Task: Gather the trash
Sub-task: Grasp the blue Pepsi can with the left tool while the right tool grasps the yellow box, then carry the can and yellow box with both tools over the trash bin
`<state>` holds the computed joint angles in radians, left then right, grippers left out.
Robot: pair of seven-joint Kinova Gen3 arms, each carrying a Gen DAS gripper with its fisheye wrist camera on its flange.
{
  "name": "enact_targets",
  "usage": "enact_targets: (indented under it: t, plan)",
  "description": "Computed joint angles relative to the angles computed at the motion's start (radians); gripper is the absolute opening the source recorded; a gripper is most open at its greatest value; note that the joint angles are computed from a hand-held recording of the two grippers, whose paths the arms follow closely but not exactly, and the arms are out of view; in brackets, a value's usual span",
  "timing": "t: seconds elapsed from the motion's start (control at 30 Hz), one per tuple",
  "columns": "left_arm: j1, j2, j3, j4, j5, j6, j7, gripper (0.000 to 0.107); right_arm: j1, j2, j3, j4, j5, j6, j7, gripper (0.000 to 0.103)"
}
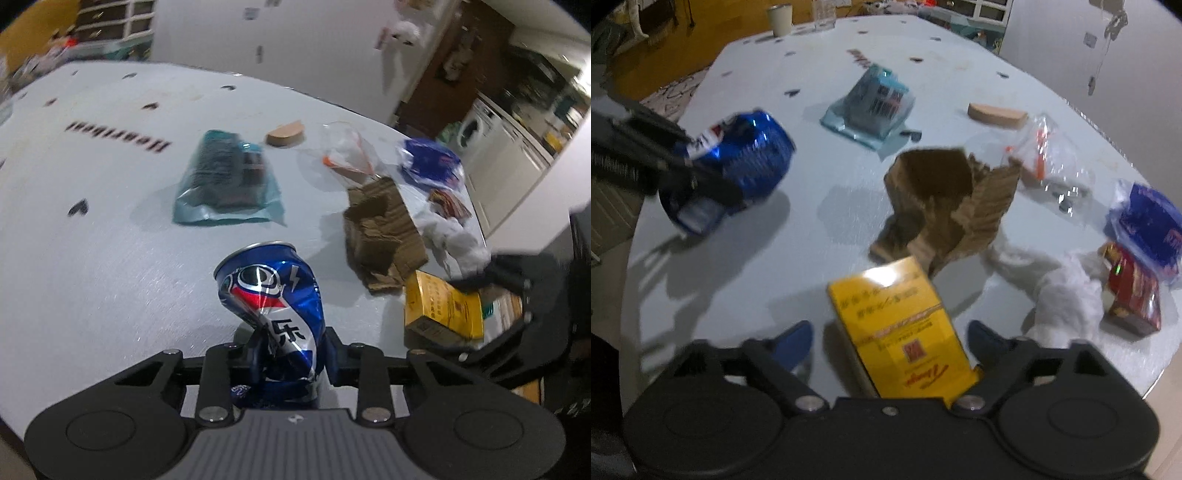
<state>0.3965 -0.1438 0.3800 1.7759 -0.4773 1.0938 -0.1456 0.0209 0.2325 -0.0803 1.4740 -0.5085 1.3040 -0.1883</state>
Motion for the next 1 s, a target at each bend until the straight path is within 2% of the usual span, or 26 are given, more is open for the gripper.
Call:
enact_targets:
  t: [0.03,0.07,0.13,0.3,0.47,0.63,1.0]
  plan:
    - [-0.002,-0.005,-0.006,0.000,0.011,0.000,0.005,0.033,0.000,-0.003,0.003,0.007,0.007,-0.001,-0.005,0.074]
    - [-0.006,-0.009,-0.012,0.000,0.024,0.000,0.007,0.033,0.001,-0.008,0.006,0.014,0.012,-0.001,-0.011,0.071]
    - [-0.015,-0.011,-0.016,-0.008,0.043,0.013,0.011,0.031,0.009,-0.011,0.012,0.019,0.002,0.009,-0.028,0.058]
    - [-0.023,0.010,-0.010,-0.036,0.043,0.049,0.033,0.030,0.011,-0.039,0.030,0.047,-0.001,0.007,-0.141,0.055]
    - [0.017,0.053,0.001,-0.081,-0.002,0.117,0.066,0.028,0.026,-0.063,0.052,0.068,-0.026,0.017,-0.286,0.053]
    - [0.075,0.071,0.009,-0.119,-0.059,0.173,0.120,0.028,0.047,-0.112,0.068,0.099,-0.051,0.013,-0.323,0.053]
    - [0.236,0.138,0.028,-0.268,-0.225,0.349,0.202,0.028,0.113,-0.175,0.131,0.082,-0.177,0.043,-0.403,0.052]
